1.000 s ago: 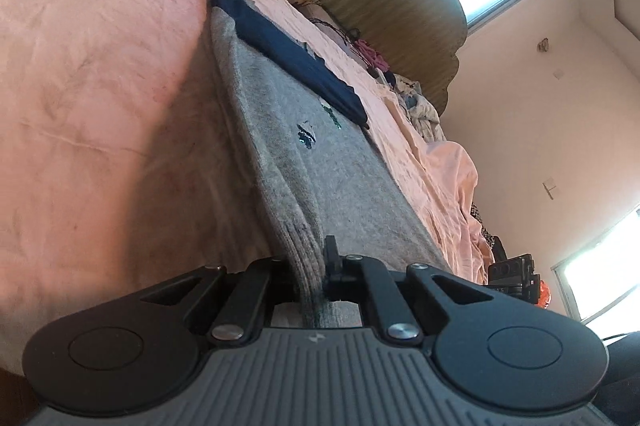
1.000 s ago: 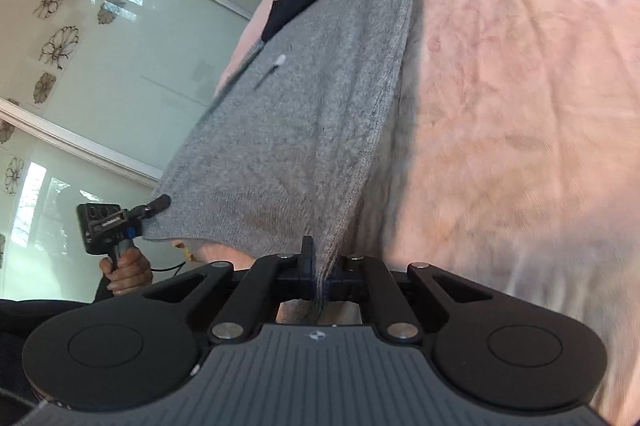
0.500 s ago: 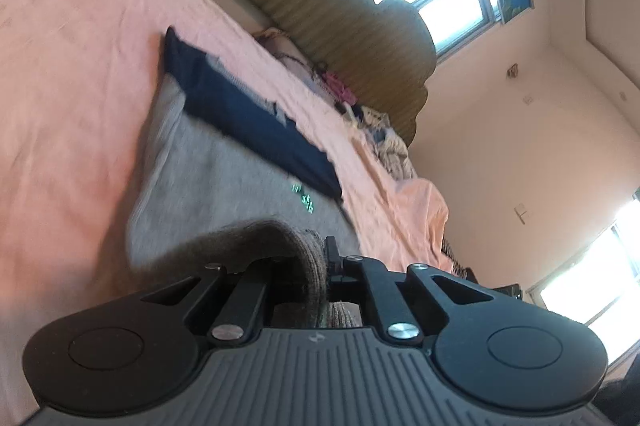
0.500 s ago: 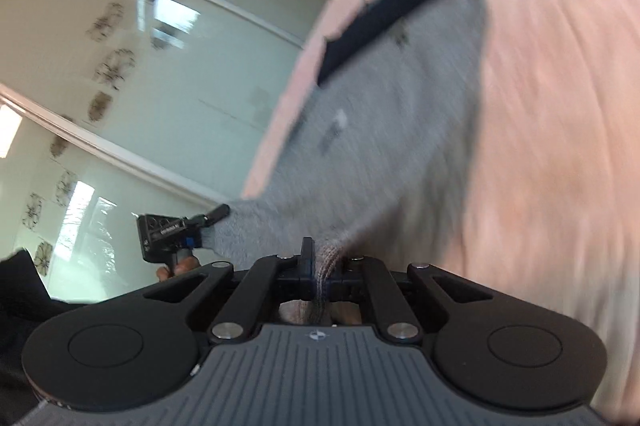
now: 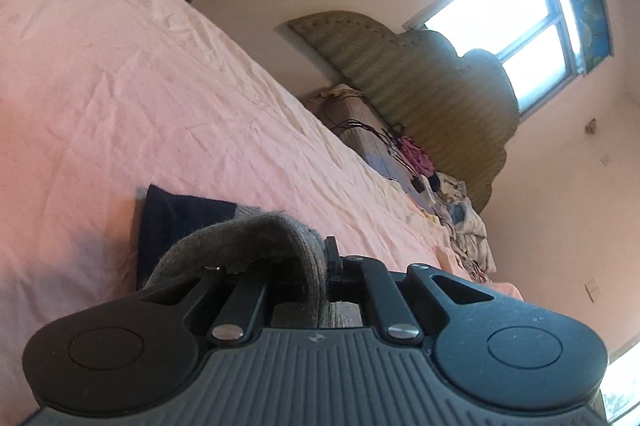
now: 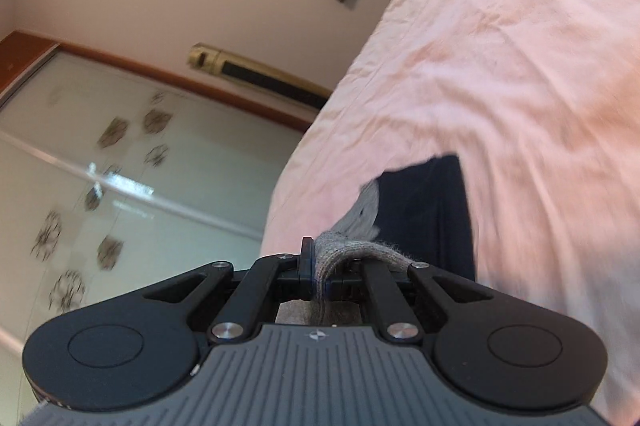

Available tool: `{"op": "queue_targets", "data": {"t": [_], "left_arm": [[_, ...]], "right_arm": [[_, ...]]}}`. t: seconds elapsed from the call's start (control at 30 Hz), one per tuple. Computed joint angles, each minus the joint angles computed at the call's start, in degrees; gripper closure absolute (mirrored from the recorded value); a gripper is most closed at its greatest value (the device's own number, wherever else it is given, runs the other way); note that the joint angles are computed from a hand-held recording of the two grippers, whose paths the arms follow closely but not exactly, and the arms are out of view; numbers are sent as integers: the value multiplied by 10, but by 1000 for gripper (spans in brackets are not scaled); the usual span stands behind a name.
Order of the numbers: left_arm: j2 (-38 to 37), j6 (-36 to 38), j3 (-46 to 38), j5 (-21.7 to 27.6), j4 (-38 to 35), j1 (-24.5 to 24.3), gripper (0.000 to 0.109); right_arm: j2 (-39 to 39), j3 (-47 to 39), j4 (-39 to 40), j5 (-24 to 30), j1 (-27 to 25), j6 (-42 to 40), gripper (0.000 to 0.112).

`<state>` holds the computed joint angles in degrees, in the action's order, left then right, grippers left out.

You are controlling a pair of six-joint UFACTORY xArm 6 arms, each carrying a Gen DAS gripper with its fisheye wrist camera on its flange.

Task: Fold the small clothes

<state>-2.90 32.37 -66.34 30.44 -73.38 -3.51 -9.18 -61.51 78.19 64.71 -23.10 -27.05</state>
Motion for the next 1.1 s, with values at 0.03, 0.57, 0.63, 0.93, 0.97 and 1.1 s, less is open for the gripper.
{"op": "queue_targets", "data": {"t": [0.03, 0.57, 0.63, 0.93, 0.97, 1.1], "left_arm": [[28, -25, -22, -2, 17, 0, 103], [71, -169, -25, -199, 156, -32, 21], [8, -241, 57, -233, 249, -39, 21], [-233, -265, 335, -228, 390, -57, 22], [-239, -258, 340, -228, 412, -63, 22], [-223, -308, 326, -230, 542, -71, 59]], "right_arm": [[23, -18, -7, -19, 13, 18, 101], [104, -86, 11, -125, 69, 26, 11], [59, -57, -18, -120, 58, 10, 11], [-199, 162, -191, -7, -50, -85, 24], [-211, 171, -205, 0, -50, -94, 29], [-238, 181, -247, 8, -19, -122, 53]]}}
